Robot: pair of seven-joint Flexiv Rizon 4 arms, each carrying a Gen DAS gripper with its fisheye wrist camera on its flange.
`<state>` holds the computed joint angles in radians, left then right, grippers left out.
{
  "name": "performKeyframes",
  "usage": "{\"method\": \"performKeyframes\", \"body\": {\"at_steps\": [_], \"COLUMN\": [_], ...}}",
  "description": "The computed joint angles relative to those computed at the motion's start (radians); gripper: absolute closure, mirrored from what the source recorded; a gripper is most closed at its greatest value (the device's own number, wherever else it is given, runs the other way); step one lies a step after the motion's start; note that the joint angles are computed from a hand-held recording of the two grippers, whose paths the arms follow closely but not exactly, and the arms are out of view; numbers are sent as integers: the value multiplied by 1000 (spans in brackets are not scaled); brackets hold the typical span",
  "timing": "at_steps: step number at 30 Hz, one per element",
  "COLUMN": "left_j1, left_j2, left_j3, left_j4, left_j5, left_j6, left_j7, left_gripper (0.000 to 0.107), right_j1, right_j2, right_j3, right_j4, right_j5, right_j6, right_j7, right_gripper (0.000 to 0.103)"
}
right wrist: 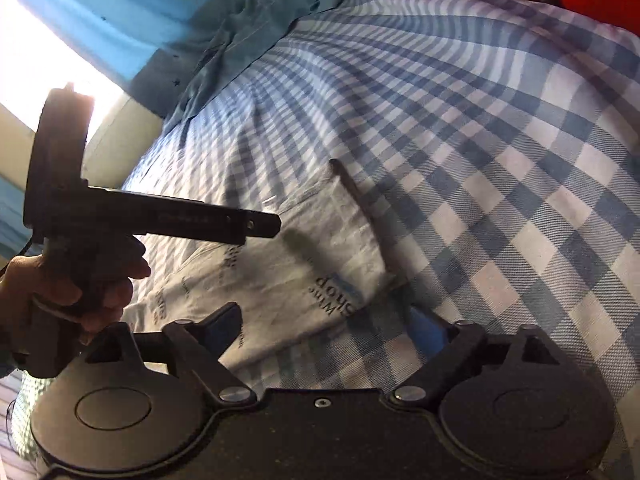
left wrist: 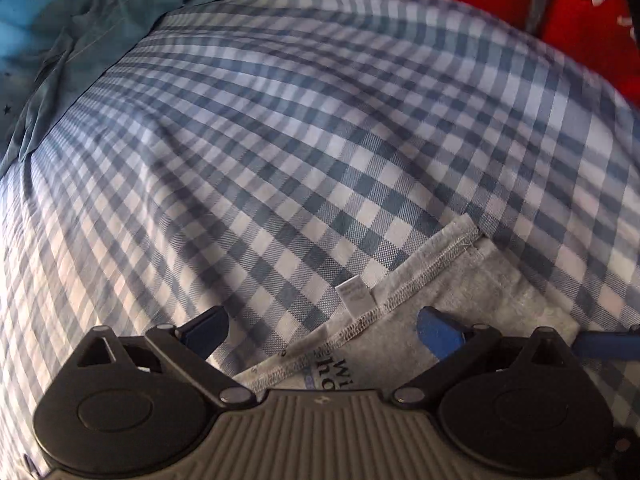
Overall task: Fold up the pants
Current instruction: 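Grasp the folded pants edge with the right tool and fold it over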
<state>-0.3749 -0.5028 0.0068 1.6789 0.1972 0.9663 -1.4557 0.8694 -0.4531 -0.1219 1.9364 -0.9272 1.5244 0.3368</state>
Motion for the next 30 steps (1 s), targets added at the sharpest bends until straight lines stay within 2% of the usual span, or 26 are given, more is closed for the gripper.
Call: {"method": "performKeyframes", "body": {"at_steps": [2, 6, 8, 10, 11, 14, 15, 17, 20, 22, 24, 27, 30], "left_j1": [-24, -24, -20, -5, 4, 41, 58, 89, 113, 110, 102, 75, 47], "left_j2": [-17, -16, -12, 2, 12, 40, 49, 60, 56, 42, 24, -14, -43], "left_j3": [19, 17, 14, -2, -11, -51, -69, -103, -133, -134, -131, -113, -96], "left_j4": [-28, -53, -65, -72, -69, -59, -54, -42, -48, -66, -91, -151, -201], "left_j5": [35, 33, 30, 7, -10, -99, -146, -246, -367, -404, -417, -380, -332], "left_j6": [-35, -90, -109, -130, -138, -165, -176, -199, -256, -285, -316, -374, -435], "left_j7": [-20, -40, -45, -31, -21, 22, 39, 77, 102, 84, 61, 13, -41], "left_gripper": [4, 4, 5, 6, 9, 15, 17, 28, 31, 33, 36, 51, 53], "right_j1": [7, -18, -24, -33, -44, -56, -59, -64, -67, -67, -62, -50, -38], "right_j2": [-1, -3, -5, -4, -3, 3, 7, 10, 5, -7, -18, -33, -42], "right_j3": [-12, 30, 28, 38, 61, 92, 104, 136, 170, 192, 204, 217, 222], "right_j4": [0, -19, -20, -23, -30, -42, -47, -68, -101, -130, -152, -183, -204], "right_j5": [-5, 3, -22, -42, -36, -80, -98, -121, -156, -159, -162, -148, -128], "right_j6": [-17, -111, -118, -141, -176, -233, -255, -320, -388, -426, -448, -482, -502], "right_j7": [22, 30, 85, 114, 98, 76, 59, -4, -96, -170, -230, -312, -366], "right_gripper": [29, 60, 66, 75, 85, 95, 96, 96, 97, 97, 98, 98, 98]}}
